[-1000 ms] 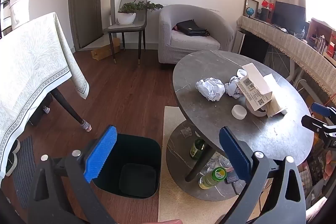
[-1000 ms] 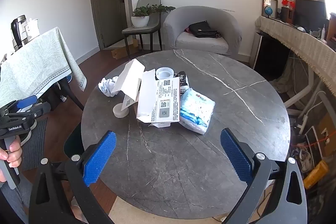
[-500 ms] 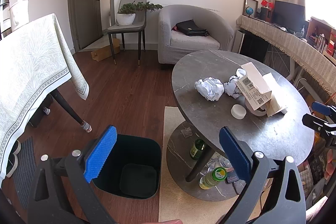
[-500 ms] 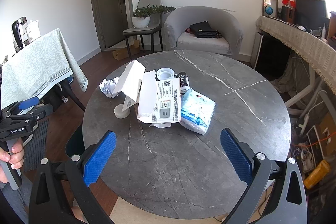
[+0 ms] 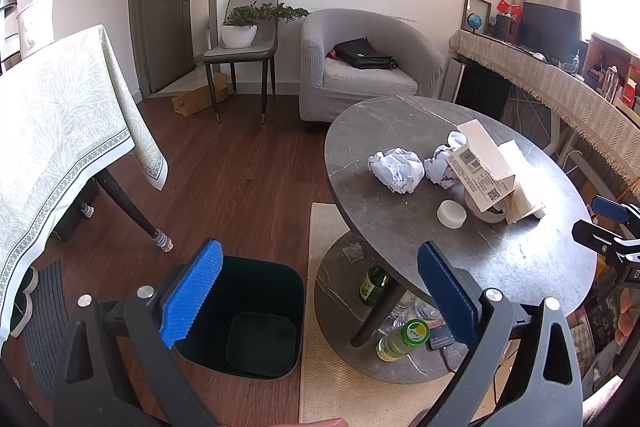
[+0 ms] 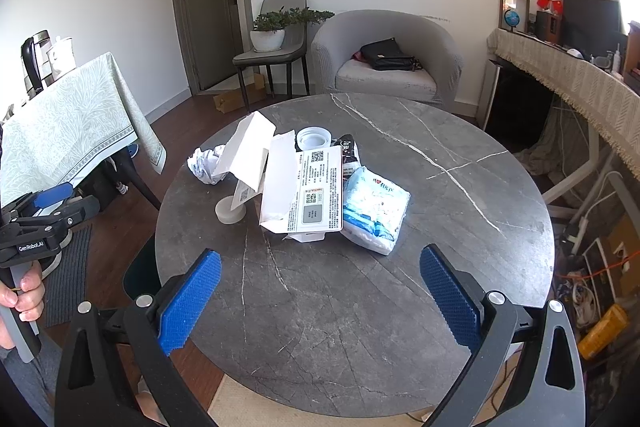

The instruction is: Collect trash

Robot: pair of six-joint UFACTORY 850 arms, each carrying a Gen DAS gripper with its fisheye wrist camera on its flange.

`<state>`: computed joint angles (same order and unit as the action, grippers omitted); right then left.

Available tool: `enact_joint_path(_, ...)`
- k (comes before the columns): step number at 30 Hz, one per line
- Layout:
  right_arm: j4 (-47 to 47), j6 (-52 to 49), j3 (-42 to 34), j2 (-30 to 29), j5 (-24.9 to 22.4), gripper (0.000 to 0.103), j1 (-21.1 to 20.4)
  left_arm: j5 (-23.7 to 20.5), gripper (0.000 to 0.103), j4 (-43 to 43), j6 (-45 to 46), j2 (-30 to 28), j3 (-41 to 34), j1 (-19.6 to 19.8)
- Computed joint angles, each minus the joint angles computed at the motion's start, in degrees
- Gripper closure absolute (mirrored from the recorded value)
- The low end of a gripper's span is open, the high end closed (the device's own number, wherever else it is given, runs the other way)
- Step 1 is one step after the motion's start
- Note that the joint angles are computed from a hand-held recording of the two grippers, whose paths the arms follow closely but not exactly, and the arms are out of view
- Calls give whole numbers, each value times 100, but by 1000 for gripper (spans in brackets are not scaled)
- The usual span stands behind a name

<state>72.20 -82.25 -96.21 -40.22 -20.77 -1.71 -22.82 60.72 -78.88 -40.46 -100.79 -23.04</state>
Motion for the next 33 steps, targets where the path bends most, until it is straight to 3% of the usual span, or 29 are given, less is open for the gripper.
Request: enact_joint_path(33, -46, 49, 6, 5, 6, 3, -10, 43, 3, -138, 128, -25, -36, -22)
